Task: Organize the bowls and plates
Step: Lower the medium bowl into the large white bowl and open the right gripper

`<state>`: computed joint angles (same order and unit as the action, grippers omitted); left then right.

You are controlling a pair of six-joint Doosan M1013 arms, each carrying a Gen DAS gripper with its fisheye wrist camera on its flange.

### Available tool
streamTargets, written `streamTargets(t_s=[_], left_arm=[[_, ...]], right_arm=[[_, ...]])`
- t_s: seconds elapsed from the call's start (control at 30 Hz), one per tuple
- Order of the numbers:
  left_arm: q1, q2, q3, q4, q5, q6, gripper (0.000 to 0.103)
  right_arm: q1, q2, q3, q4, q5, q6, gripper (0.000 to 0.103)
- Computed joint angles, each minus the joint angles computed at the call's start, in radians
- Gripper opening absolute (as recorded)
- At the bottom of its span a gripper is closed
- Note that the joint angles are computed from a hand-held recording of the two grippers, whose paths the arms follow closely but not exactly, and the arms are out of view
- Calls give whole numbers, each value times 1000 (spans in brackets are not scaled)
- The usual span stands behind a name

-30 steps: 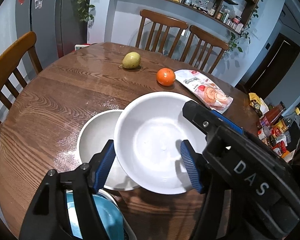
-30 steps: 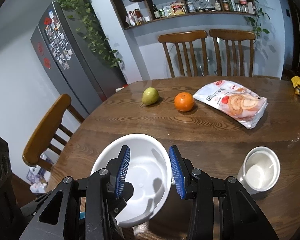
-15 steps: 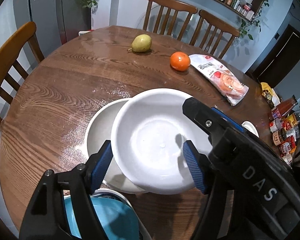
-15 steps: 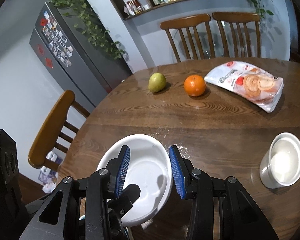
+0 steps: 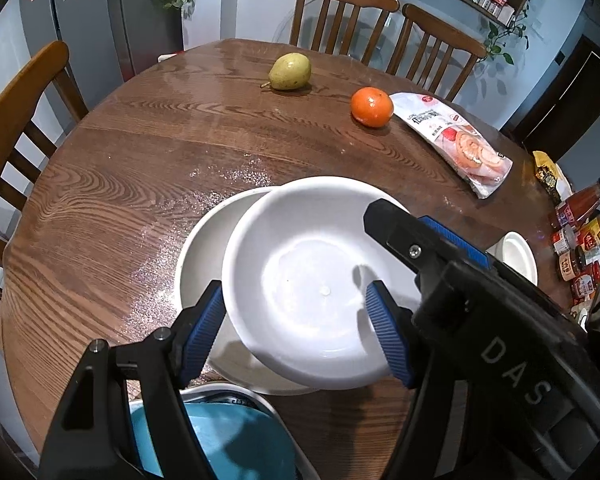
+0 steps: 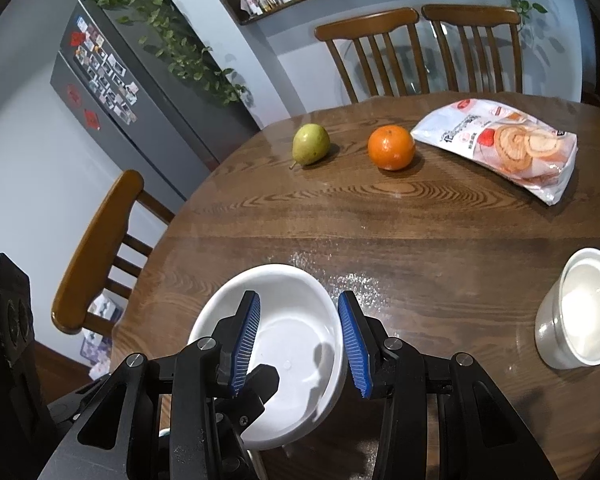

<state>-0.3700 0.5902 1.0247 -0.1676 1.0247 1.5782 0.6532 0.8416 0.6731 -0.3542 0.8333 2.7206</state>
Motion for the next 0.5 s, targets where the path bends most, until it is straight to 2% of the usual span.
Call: streamTargets(t_s=[0.5], left_arm=[[-2, 27, -41, 20, 73, 6, 73]], right_arm=[[-7, 20, -34, 74, 43, -37, 44]])
